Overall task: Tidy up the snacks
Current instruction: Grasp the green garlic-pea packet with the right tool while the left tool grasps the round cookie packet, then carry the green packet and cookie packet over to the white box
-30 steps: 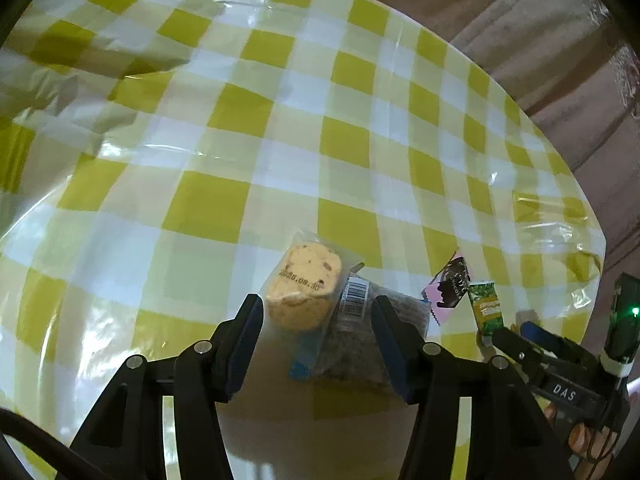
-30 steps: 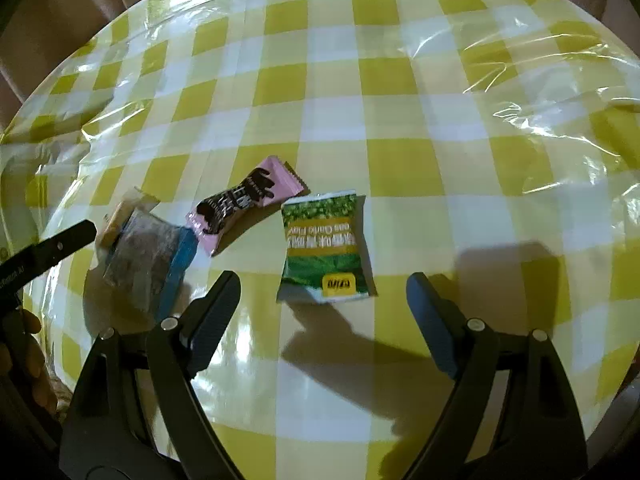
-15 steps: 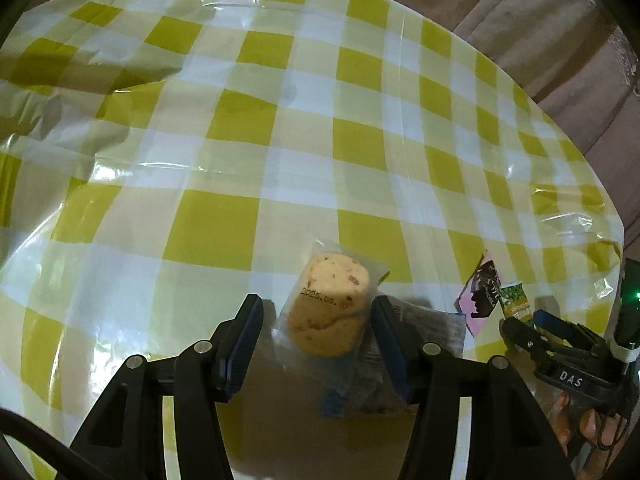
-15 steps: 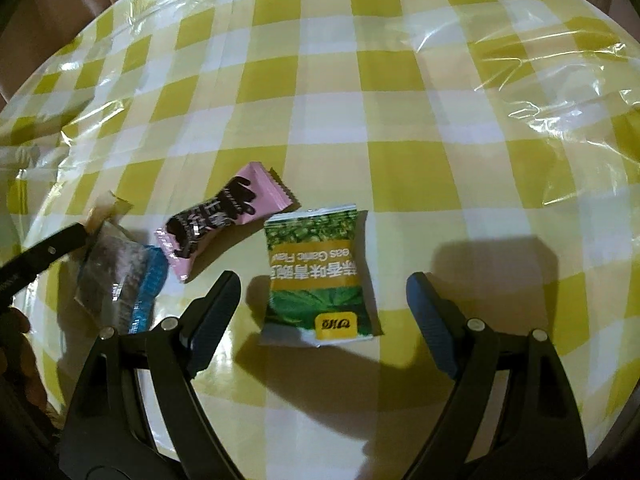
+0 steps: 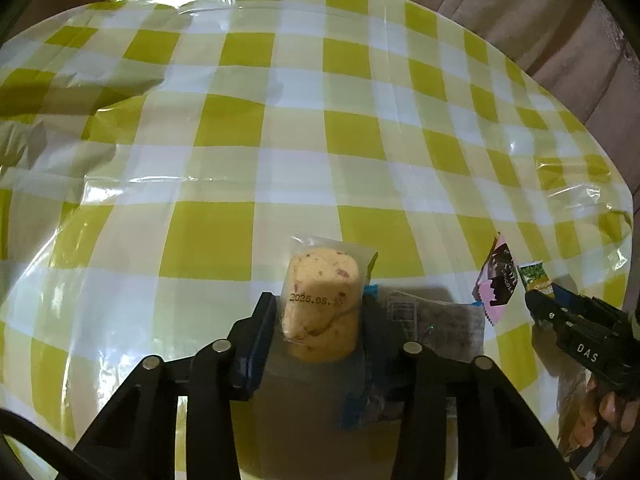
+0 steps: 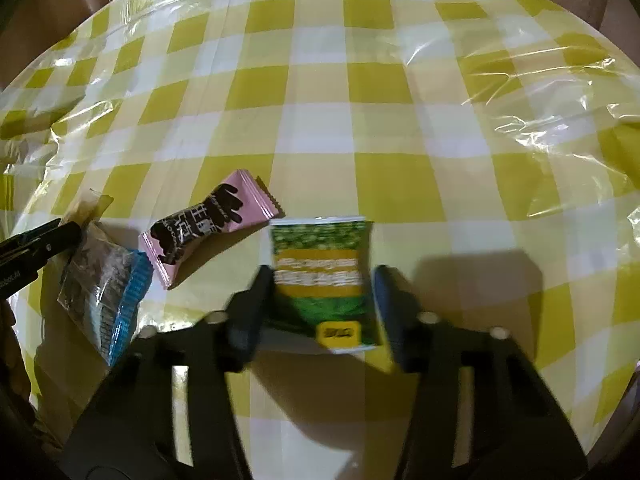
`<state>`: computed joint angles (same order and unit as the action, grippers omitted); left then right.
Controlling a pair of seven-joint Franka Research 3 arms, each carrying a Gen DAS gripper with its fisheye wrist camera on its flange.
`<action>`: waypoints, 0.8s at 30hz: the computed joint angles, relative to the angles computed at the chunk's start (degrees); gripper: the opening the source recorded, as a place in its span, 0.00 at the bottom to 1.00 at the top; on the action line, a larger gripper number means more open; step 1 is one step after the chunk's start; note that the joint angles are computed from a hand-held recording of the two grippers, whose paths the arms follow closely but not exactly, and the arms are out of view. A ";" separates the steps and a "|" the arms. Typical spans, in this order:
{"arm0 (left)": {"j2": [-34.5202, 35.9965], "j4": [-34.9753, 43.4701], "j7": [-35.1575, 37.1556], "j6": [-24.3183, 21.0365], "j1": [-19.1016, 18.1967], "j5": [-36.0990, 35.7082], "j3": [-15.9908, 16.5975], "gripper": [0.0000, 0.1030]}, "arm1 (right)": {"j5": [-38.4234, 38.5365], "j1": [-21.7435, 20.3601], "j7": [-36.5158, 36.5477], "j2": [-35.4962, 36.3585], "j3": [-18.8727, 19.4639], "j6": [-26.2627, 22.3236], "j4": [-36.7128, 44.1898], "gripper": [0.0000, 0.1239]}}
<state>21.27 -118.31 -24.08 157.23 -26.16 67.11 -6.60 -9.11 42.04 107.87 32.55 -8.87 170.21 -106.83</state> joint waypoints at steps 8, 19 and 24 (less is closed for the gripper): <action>-3.08 -2.77 -6.57 -4.23 -1.37 0.74 -0.80 0.40 | 2.35 -2.25 -2.10 -1.22 2.22 2.07 -1.64 0.36; -7.21 -4.44 -16.35 -8.57 -2.21 3.92 -5.46 0.40 | 5.56 -2.86 -6.21 -6.73 3.66 5.32 -8.07 0.35; -6.97 -2.41 -18.92 -9.32 -4.08 5.61 -6.73 0.40 | 7.36 -4.35 -8.85 -11.35 5.57 7.45 -13.16 0.35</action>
